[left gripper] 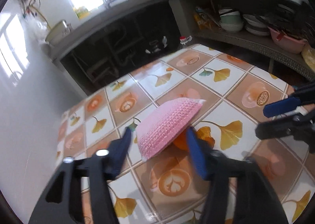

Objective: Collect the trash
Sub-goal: 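Lower the left gripper onto the pink sponge and close it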

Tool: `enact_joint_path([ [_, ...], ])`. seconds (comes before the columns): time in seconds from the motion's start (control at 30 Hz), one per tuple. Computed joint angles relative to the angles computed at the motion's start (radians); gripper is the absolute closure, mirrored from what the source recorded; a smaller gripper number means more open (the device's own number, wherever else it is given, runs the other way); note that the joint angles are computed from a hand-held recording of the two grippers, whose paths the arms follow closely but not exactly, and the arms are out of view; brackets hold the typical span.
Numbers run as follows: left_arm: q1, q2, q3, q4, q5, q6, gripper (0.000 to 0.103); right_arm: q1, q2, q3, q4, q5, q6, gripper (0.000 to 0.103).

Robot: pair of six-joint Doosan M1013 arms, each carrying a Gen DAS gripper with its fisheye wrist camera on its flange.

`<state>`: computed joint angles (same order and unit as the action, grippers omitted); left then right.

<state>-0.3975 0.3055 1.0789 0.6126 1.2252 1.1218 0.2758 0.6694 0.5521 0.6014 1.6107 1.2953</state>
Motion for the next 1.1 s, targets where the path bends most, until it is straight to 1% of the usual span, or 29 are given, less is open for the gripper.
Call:
enact_joint_path([
  [0.03, 0.015, -0.003, -0.003, -0.047, -0.011, -0.014, 0.065, 0.000, -0.001, 0.002, 0.002, -0.001, -0.002, 0.054],
  [0.1, 0.037, -0.017, 0.007, -0.114, -0.034, -0.079, 0.072, -0.001, -0.004, 0.008, 0.006, -0.002, -0.008, 0.054],
  [0.13, 0.054, -0.026, 0.014, -0.156, -0.048, -0.118, 0.078, -0.002, -0.006, 0.011, 0.009, -0.003, -0.012, 0.054],
  [0.17, 0.069, -0.034, 0.021, -0.195, -0.059, -0.156, 0.080, -0.002, -0.007, 0.013, 0.010, -0.002, -0.013, 0.054],
  [0.2, 0.082, -0.040, 0.026, -0.225, -0.069, -0.196, 0.085, -0.002, -0.007, 0.014, 0.013, 0.000, -0.012, 0.055],
  [0.3, 0.121, -0.082, 0.077, -0.323, -0.121, -0.324, 0.092, -0.005, -0.009, 0.015, 0.021, 0.002, -0.010, 0.055],
  [0.33, 0.130, -0.100, 0.102, -0.352, -0.146, -0.366, 0.095, -0.006, -0.011, 0.016, 0.025, 0.002, -0.014, 0.055],
  [0.4, 0.138, -0.132, 0.143, -0.387, -0.186, -0.426, 0.098, -0.005, -0.011, 0.012, 0.026, 0.002, -0.025, 0.055],
  [0.43, 0.140, -0.159, 0.180, -0.402, -0.219, -0.483, 0.098, -0.004, -0.009, 0.008, 0.027, 0.004, -0.026, 0.055],
  [0.57, 0.132, -0.246, 0.301, -0.438, -0.343, -0.655, 0.100, 0.003, -0.005, -0.004, 0.034, 0.016, -0.047, 0.054],
  [0.63, 0.113, -0.278, 0.344, -0.425, -0.378, -0.719, 0.100, 0.011, -0.004, -0.010, 0.031, 0.021, -0.066, 0.054],
  [0.73, 0.082, -0.302, 0.370, -0.399, -0.385, -0.750, 0.100, 0.027, 0.000, -0.019, 0.013, 0.020, -0.105, 0.054],
  [0.83, 0.059, -0.302, 0.360, -0.349, -0.350, -0.749, 0.099, 0.046, 0.003, -0.025, -0.021, 0.007, -0.145, 0.054],
  [0.87, 0.061, -0.299, 0.353, -0.351, -0.338, -0.735, 0.097, 0.053, 0.004, -0.027, -0.033, 0.001, -0.156, 0.054],
  [0.9, 0.067, -0.290, 0.337, -0.365, -0.318, -0.711, 0.085, 0.060, 0.004, -0.026, -0.049, -0.008, -0.168, 0.054],
  [0.93, 0.076, -0.279, 0.320, -0.385, -0.300, -0.689, 0.064, 0.067, 0.004, -0.025, -0.065, -0.017, -0.182, 0.055],
  [1.0, 0.089, -0.265, 0.294, -0.376, -0.279, -0.670, 0.045, 0.077, 0.004, -0.024, -0.081, -0.031, -0.201, 0.055],
  [1.03, 0.094, -0.250, 0.272, -0.357, -0.257, -0.657, 0.039, 0.081, 0.003, -0.020, -0.091, -0.041, -0.209, 0.055],
  [1.07, 0.101, -0.234, 0.249, -0.345, -0.235, -0.639, 0.035, 0.083, 0.003, -0.019, -0.098, -0.048, -0.216, 0.055],
  [1.1, 0.111, -0.219, 0.230, -0.347, -0.219, -0.617, 0.026, 0.085, -0.001, -0.010, -0.102, -0.056, -0.224, 0.056],
])
